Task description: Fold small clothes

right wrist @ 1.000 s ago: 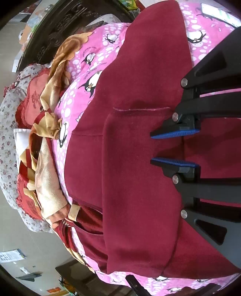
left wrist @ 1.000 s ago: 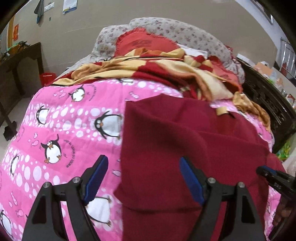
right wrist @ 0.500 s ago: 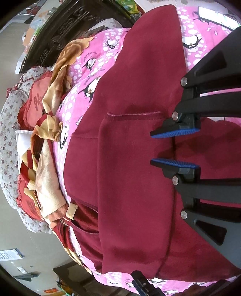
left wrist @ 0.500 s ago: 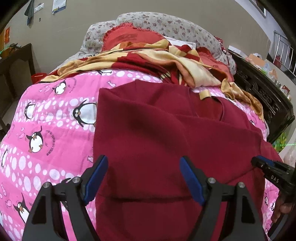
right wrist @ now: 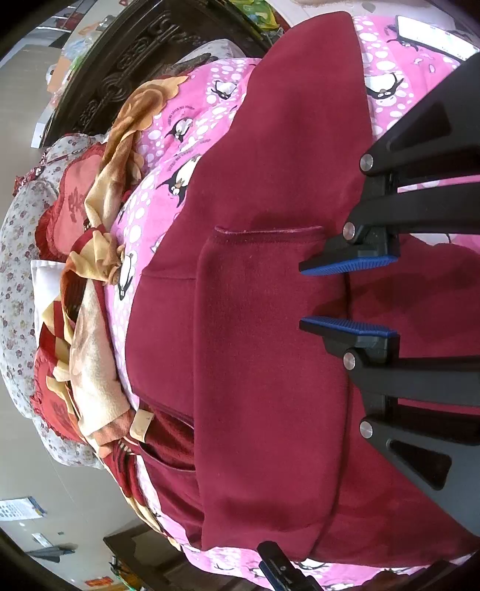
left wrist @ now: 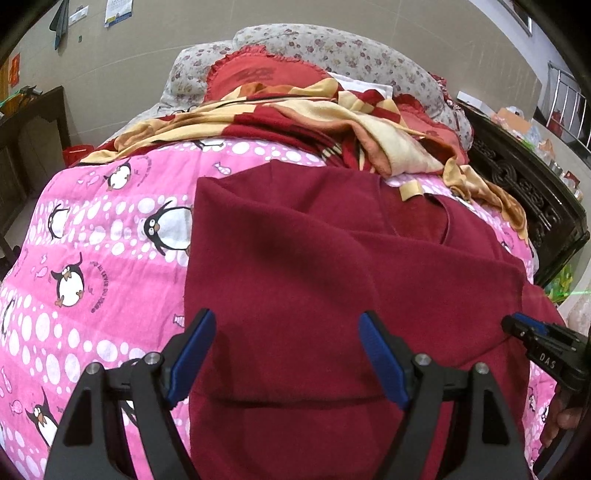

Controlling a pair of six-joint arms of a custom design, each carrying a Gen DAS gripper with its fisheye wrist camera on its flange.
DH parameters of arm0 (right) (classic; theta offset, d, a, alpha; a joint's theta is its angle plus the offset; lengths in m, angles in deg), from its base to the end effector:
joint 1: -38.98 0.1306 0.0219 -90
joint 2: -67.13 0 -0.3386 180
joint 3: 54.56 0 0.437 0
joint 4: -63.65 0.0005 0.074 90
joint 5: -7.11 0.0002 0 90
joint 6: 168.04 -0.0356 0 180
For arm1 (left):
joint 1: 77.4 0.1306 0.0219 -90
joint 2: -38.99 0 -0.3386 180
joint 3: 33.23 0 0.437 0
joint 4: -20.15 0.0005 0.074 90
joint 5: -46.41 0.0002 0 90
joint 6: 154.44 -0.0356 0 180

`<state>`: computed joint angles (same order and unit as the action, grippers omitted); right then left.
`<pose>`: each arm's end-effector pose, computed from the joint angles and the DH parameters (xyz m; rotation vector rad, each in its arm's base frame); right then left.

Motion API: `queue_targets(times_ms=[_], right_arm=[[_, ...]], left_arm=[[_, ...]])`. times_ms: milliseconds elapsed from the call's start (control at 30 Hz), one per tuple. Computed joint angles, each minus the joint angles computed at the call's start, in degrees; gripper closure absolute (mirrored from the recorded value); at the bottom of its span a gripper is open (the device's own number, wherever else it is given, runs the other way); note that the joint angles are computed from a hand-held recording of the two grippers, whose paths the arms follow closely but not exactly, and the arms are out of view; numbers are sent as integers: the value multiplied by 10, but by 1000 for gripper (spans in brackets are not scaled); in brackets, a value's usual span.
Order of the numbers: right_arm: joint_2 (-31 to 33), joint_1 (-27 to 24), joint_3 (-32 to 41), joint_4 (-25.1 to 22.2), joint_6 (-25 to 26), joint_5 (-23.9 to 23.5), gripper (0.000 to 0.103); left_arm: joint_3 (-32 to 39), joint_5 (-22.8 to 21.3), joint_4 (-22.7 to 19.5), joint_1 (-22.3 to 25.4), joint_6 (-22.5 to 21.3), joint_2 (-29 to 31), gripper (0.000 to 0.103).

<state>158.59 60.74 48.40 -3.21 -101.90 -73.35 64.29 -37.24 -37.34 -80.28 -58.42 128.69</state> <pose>0.4859 0.1871 0.4663 0.1117 2.5184 0.1108 0.5228 -0.0307 0.4451 -0.0172 2.4410 -0.2045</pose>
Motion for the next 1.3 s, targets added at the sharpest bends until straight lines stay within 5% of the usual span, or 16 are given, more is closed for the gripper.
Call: queue_targets(times_ms=[300, 467, 833, 1300], right_arm=[[-19, -24, -22, 17, -9, -57, 77], [-70, -83, -66, 17, -32, -99, 75], [-166, -307, -178, -40, -84, -117, 71], [-168, -384, -231, 15, -192, -170, 69]], left_arm=[[0, -16, -15, 0, -17, 19, 20], [-5, -33, -10, -7, -25, 20, 17], [3, -13, 0, -3, 7, 9, 17], [2, -41, -8, -16, -18, 0, 17]])
